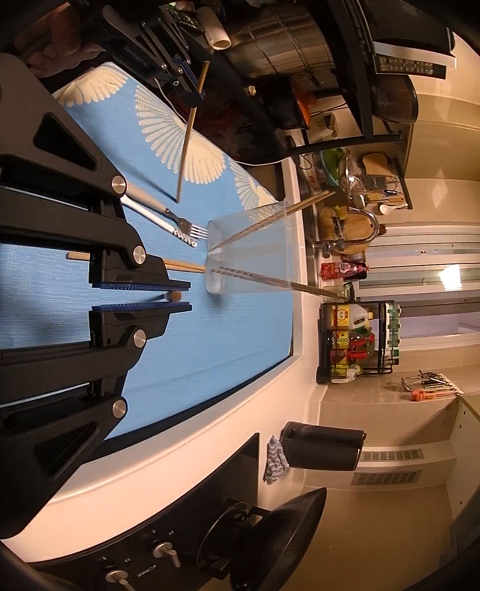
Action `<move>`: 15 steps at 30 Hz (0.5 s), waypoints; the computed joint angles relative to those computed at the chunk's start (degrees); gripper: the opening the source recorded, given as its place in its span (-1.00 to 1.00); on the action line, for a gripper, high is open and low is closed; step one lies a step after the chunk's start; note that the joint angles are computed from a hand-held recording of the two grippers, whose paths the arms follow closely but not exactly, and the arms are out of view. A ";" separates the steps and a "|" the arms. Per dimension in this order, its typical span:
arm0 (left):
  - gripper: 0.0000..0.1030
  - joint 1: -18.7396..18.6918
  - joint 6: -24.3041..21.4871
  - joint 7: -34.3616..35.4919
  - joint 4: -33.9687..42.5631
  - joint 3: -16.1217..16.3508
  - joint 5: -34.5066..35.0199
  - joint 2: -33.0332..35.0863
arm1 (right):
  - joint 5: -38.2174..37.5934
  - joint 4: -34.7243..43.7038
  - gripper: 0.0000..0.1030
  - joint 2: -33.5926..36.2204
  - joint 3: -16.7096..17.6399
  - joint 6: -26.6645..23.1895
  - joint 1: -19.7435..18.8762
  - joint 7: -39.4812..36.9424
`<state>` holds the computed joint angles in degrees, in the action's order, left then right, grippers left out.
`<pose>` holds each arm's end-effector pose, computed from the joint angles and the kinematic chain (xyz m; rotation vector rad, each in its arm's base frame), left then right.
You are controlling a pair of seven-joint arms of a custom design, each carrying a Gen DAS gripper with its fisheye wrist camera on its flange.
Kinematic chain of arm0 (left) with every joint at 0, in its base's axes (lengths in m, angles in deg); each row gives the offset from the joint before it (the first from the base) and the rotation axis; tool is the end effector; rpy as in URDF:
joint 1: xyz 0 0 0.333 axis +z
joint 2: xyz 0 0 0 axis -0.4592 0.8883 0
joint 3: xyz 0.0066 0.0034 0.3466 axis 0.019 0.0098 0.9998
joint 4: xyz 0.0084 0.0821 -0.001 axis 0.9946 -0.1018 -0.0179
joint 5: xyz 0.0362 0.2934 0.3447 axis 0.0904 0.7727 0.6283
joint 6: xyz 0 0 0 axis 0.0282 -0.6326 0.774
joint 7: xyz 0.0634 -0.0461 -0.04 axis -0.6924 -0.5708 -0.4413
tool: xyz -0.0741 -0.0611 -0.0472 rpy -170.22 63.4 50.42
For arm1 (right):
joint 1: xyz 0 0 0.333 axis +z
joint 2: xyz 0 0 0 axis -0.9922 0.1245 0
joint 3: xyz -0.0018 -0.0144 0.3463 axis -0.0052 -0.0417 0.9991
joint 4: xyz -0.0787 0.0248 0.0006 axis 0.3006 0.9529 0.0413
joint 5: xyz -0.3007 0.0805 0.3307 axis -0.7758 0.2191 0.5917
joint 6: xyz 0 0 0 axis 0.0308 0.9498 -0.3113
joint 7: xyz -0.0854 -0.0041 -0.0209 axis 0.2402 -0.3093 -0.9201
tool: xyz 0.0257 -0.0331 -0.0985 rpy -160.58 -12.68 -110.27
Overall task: Organize utensils
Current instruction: 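Lift both held chopsticks and carry them over the clear container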
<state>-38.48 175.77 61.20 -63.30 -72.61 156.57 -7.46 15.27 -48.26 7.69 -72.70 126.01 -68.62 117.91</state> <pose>0.5600 -0.2827 0.5847 -1.7421 1.1642 -0.8111 0.6652 0.2169 0.6130 -1.8623 1.0545 -0.5474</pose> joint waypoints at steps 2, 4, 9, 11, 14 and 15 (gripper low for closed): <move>-0.88 0.30 0.80 0.47 0.52 0.41 -0.31 -0.32 | 0.00 1.13 -0.89 0.43 0.04 -0.39 -0.02 0.11; -0.88 0.87 2.54 1.48 1.09 0.99 -1.44 -0.66 | -0.55 2.45 -0.89 1.04 0.10 -0.78 0.00 0.57; -0.88 2.32 6.36 6.60 3.45 1.96 -6.42 -0.22 | -2.10 6.45 -0.89 2.97 0.44 -2.13 -0.36 2.17; -0.88 2.74 7.68 9.15 4.55 2.29 -9.17 0.41 | -2.54 8.04 -0.89 3.77 0.66 -2.58 -0.62 2.65; -0.88 2.96 8.05 11.76 6.23 2.29 -11.26 1.46 | -2.42 9.82 -0.89 4.69 1.16 -2.84 -1.09 2.71; -0.88 2.94 7.97 12.34 6.61 2.28 -11.63 1.70 | -2.44 10.39 -0.89 5.00 1.28 -3.09 -1.25 2.73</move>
<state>-35.54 183.74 73.54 -56.69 -70.33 144.94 -5.76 12.83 -37.87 12.69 -71.41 122.92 -69.87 120.64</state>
